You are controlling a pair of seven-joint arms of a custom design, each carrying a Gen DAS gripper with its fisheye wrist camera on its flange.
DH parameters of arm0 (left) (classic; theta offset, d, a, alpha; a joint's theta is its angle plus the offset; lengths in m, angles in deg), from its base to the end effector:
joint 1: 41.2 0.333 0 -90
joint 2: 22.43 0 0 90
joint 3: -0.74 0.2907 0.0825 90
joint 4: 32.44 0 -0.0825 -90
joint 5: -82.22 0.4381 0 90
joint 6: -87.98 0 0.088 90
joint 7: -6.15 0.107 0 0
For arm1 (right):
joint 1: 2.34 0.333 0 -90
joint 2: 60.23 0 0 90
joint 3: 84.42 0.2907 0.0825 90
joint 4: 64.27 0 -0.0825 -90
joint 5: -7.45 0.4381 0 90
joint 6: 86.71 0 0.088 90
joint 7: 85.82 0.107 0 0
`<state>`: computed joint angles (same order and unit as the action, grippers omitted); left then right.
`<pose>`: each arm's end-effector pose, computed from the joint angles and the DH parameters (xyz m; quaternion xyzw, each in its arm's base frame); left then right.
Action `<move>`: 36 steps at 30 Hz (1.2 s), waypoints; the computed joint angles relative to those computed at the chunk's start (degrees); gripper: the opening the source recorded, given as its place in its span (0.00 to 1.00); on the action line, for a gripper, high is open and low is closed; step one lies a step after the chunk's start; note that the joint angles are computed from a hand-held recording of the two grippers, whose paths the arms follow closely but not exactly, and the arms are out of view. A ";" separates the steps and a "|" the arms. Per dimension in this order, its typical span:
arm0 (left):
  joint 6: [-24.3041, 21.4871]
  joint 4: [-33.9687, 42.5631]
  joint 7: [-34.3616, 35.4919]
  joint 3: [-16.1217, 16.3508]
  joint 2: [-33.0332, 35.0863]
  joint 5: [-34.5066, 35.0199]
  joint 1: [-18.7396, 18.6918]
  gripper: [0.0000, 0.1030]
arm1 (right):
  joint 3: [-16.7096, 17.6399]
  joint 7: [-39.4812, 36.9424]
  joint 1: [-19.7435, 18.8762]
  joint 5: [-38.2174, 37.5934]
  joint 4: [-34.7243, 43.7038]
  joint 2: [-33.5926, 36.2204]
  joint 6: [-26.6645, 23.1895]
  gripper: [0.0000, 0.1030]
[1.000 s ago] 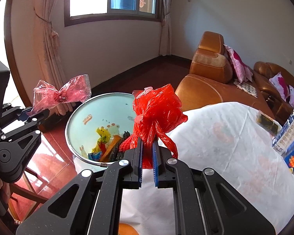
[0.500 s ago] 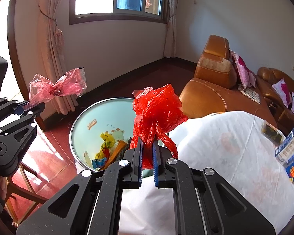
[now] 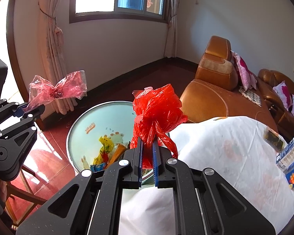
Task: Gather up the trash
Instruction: 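Hold the pink bag in the left tool and red bag in the right tool above the bin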
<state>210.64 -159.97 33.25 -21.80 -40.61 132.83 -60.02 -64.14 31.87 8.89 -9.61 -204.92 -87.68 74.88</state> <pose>0.4266 -0.3434 0.4888 -0.6180 0.6495 -0.1325 0.4227 0.4292 0.2910 0.5071 -0.7418 0.5227 -0.2731 0.3193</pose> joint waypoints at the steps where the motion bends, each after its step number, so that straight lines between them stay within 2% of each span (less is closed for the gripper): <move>1: 0.18 0.08 0.14 0.11 0.12 0.05 0.06 0.13 | -0.09 -0.10 0.05 0.08 0.29 0.31 -0.08 0.09; 13: 0.23 2.16 0.98 0.50 2.75 1.48 0.22 0.13 | -0.99 0.16 -0.35 -1.15 2.76 3.34 -1.69 0.09; 36: -1.15 5.50 2.38 1.51 6.83 4.18 -0.63 0.13 | -3.91 0.05 1.28 -4.08 6.85 8.22 -3.37 0.09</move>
